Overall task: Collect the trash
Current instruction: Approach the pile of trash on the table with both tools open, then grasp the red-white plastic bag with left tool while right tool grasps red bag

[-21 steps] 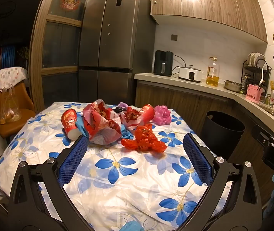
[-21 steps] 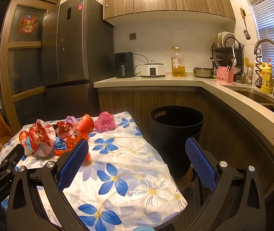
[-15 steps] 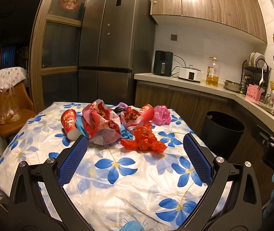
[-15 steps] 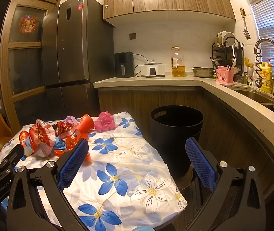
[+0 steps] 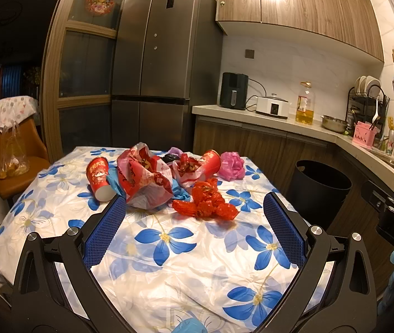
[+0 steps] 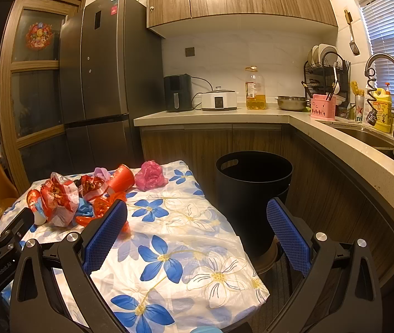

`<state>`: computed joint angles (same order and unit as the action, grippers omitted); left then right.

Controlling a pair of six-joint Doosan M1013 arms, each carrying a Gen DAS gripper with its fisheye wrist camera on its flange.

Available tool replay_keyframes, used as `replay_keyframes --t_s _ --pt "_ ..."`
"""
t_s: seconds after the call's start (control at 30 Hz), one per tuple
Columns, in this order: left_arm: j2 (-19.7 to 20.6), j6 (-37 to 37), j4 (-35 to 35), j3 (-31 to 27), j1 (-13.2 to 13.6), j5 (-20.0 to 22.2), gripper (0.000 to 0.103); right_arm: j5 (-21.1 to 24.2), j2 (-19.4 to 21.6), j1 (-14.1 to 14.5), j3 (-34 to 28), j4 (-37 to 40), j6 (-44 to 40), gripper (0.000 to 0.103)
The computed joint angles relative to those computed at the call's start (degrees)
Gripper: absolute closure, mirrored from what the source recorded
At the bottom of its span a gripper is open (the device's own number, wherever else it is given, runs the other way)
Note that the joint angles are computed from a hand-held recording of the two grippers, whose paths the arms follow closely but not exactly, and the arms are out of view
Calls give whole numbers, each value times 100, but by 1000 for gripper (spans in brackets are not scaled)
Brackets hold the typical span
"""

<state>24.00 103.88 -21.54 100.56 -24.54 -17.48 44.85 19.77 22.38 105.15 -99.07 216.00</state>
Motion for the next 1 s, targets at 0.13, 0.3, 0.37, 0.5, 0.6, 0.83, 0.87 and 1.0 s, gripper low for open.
replay_keyframes --t_s 0.13,0.3,0.37,0.5,0.6,0.83,0.87,1.0 --pt "0 -26 25 -1 2 5 5 -14 4 -5 -3 4 -1 5" --pt "-1 -44 34 0 3 6 5 -8 9 -7 -5 3 1 5" --pt "-1 -22 15 1 1 0 5 -14 1 -7 -3 2 6 5" --pt "3 -9 -13 1 1 -16 5 -30 19 -39 -10 -63 52 5" --pt "71 133 -208 -60 -28 -71 5 -44 35 -37 -2 -89 82 5" --pt "170 -132 -194 -90 115 -210 5 -437 170 -161 -76 -359 245 5" --pt "214 27 -390 -133 136 -193 5 -473 189 -173 -81 -394 270 5" --pt "361 597 -1057 -311 219 -97 11 -785 287 -268 -136 -602 435 5"
